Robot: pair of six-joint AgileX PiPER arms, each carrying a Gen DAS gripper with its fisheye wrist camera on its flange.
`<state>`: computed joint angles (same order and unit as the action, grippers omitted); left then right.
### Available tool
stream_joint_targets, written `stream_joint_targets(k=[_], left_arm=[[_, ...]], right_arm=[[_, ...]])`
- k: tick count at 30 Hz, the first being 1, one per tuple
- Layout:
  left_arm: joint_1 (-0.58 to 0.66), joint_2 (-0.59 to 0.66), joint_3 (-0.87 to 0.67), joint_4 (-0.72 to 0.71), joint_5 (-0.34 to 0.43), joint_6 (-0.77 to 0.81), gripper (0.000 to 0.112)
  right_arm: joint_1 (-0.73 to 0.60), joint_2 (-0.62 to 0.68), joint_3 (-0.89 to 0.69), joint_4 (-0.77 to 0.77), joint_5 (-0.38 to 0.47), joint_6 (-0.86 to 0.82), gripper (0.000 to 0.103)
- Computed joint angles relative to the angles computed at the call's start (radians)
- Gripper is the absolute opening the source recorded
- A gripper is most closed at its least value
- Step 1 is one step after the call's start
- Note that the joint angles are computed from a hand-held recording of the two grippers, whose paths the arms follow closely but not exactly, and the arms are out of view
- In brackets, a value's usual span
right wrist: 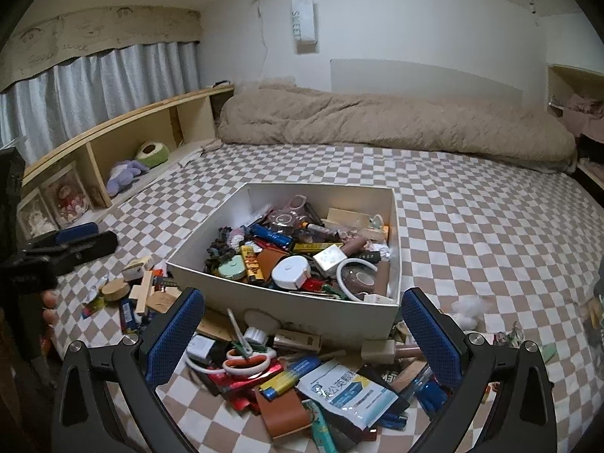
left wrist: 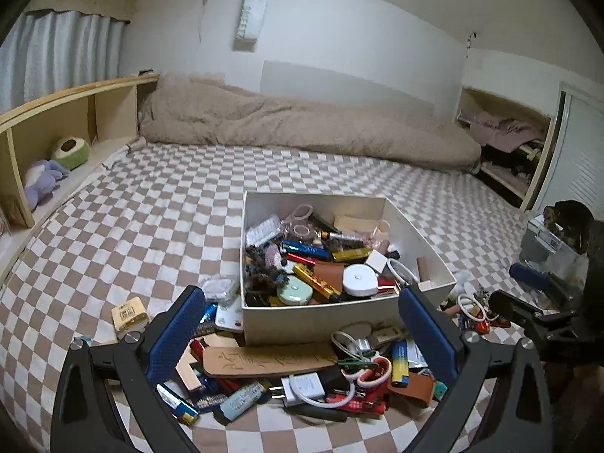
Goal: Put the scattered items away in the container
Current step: 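Pull both open tools back from the box toward the pile, then lower both tools down onto the pile of items beside the box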
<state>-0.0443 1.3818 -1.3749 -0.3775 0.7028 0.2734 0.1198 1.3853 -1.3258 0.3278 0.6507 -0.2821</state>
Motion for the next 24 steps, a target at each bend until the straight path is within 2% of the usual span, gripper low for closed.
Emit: stream_joint_targets(k=[5,11,17,24], left_arm=[[0.063,-0.019,0.06,-0.1,-0.033,0.109,0.103],[0.13,0.008,0.11,-0.185,-0.025,0.188,0.103],[0.133,0.044,0.174,-0.165,-0.056,0.209,0.103],[0.155,0.078,0.227,-0.232,-0.029,0.281,0.103]], right_arm=[[-0.056,-0.02,0.102,0.183,-0.067,-0.138,0.103],[-0.09,0.003,0.147,0.216,-0.071,-0.187,0.103],[-0.145,0.032,0.188,0.28,-0.063,-0.27,0.103],[-0.176,0.059,0.232,0.321,-0.062,-0.337,0.103]])
